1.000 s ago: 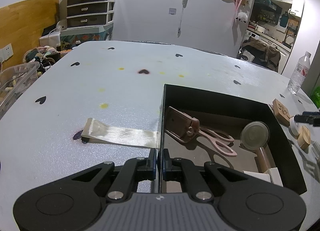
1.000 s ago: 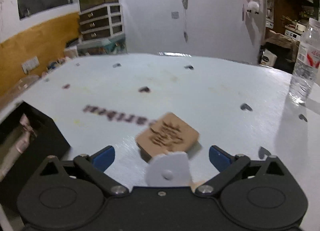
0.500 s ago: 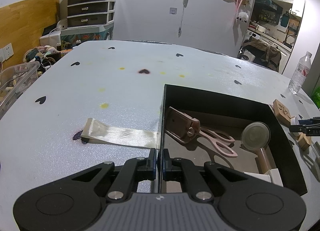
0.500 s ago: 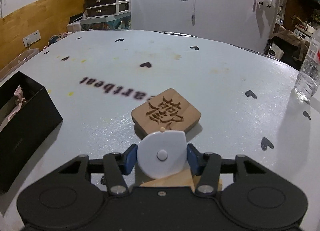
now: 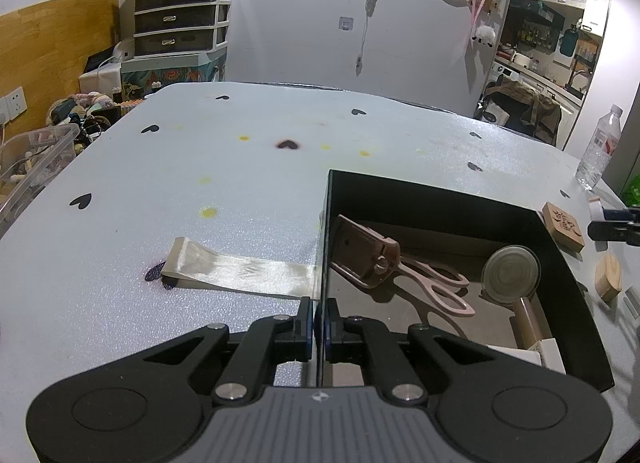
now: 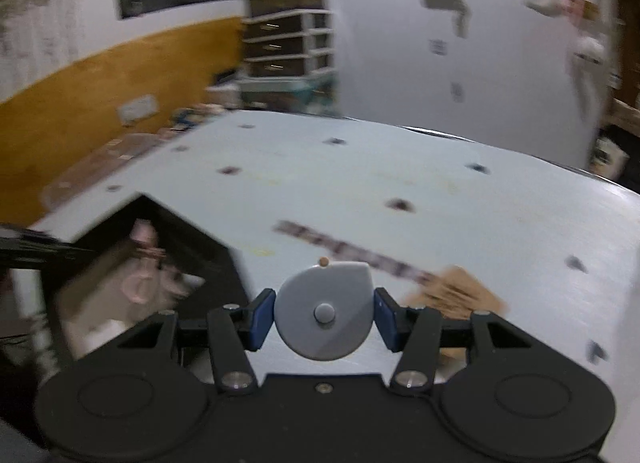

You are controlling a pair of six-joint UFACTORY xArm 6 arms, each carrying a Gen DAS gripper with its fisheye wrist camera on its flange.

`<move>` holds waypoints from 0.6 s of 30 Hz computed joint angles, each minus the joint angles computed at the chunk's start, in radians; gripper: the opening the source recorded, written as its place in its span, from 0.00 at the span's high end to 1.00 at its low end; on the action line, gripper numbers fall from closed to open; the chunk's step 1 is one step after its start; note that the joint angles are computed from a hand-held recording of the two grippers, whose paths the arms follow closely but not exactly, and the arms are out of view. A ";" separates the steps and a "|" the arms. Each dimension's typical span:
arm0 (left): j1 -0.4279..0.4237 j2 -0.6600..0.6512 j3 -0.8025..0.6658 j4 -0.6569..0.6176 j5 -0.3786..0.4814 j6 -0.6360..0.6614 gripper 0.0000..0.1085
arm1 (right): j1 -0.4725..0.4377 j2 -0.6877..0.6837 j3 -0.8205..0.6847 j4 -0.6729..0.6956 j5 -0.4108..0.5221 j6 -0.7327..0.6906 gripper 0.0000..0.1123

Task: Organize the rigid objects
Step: 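Carry the tape measure into the black box and open the right gripper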

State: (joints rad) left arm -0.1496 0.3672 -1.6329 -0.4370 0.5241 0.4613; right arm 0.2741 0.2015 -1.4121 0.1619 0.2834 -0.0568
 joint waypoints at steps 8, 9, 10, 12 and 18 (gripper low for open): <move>0.000 0.004 -0.005 -0.019 -0.002 0.016 0.95 | 0.093 0.095 -0.188 0.374 0.146 -0.417 0.52; 0.000 0.004 -0.005 -0.022 -0.004 0.019 0.95 | 0.100 0.117 -0.225 0.393 0.181 -0.445 0.52; 0.000 0.004 -0.004 -0.025 -0.004 0.023 0.95 | 0.103 0.135 -0.257 0.399 0.213 -0.460 0.52; 0.002 0.001 0.002 -0.034 -0.007 0.035 0.95 | 0.113 0.185 -0.336 0.367 0.283 -0.461 0.52; 0.004 0.001 0.004 -0.057 -0.007 0.054 0.95 | 0.126 0.320 -0.547 0.234 0.463 -0.408 0.52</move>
